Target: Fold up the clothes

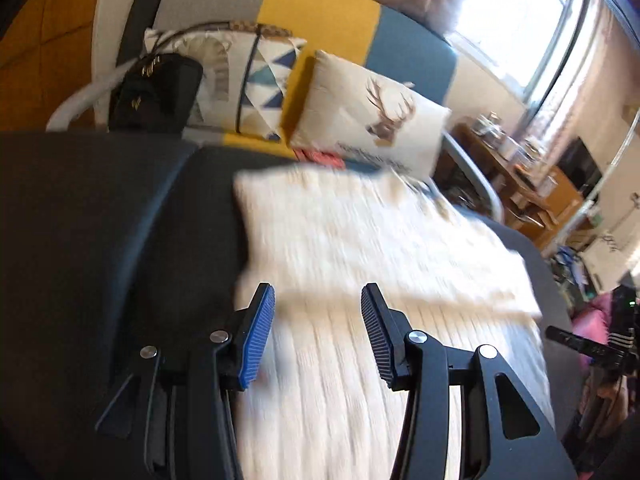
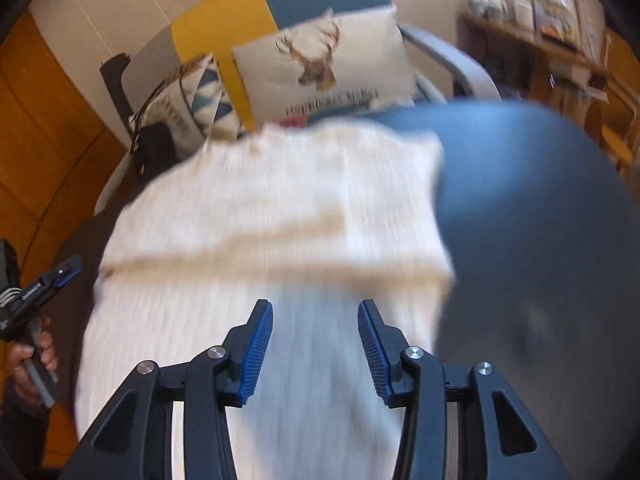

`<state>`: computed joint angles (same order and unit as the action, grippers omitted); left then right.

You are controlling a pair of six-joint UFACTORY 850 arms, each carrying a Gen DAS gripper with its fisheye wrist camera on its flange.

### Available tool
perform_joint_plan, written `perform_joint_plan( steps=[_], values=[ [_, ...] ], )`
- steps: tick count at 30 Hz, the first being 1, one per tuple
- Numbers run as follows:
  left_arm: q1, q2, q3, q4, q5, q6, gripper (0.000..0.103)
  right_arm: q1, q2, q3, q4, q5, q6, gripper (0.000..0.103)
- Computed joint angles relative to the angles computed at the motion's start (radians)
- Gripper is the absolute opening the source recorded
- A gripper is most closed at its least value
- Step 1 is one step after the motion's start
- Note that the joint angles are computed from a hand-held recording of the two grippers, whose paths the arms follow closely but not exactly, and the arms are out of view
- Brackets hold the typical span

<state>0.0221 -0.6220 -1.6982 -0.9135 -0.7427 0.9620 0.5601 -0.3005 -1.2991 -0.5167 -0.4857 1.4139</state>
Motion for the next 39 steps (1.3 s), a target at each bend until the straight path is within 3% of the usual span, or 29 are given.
perform_joint_plan(
  steps=[5,6,9,12,14,17,19,22,28,31,34,37,39],
  values=[
    [0.031,0.152,0.253,-0.029,-0.001,0.131,0.048,0.098,0.09,0.133,0.131,0.067,-0.035,0.045],
    [0.034,0.173,0.29,-0.024,-0.002,0.146,0.048,0.117,0.085,0.135,0.163,0.062,-0.059,0.045],
    [0.036,0.228,0.389,0.018,0.05,0.191,0.048,0.172,0.058,0.119,0.137,-0.052,-0.012,0.045],
    [0.039,0.292,0.469,-0.002,0.115,0.3,0.048,0.197,0.094,0.153,0.123,-0.051,0.062,0.045],
    [0.051,0.311,0.487,-0.024,0.108,0.329,0.048,0.203,0.138,0.199,0.102,-0.01,0.122,0.045],
    [0.061,0.321,0.499,-0.048,0.097,0.347,0.048,0.211,0.168,0.212,-0.088,-0.026,0.289,0.045],
    [0.055,0.308,0.488,0.006,0.102,0.278,0.048,0.199,0.163,0.205,-0.17,-0.044,0.36,0.045],
    [0.05,0.316,0.509,0.02,0.146,0.308,0.048,0.176,0.139,0.206,-0.088,-0.014,0.272,0.045],
    [0.096,0.326,0.515,-0.02,0.081,0.323,0.048,0.199,0.143,0.22,0.041,-0.05,0.166,0.047],
    [0.122,0.318,0.493,-0.019,0.053,0.266,0.048,0.214,0.165,0.214,-0.069,-0.06,0.297,0.047],
    [0.152,0.319,0.488,0.002,0.072,0.215,0.048,0.232,0.114,0.172,-0.033,-0.068,0.228,0.047],
    [0.213,0.331,0.495,-0.025,0.026,0.233,0.049,0.247,0.062,0.123,0.022,-0.082,0.135,0.047],
    [0.247,0.344,0.506,-0.056,-0.027,0.284,0.049,0.251,0.067,0.124,-0.014,-0.075,0.169,0.048]
  ],
)
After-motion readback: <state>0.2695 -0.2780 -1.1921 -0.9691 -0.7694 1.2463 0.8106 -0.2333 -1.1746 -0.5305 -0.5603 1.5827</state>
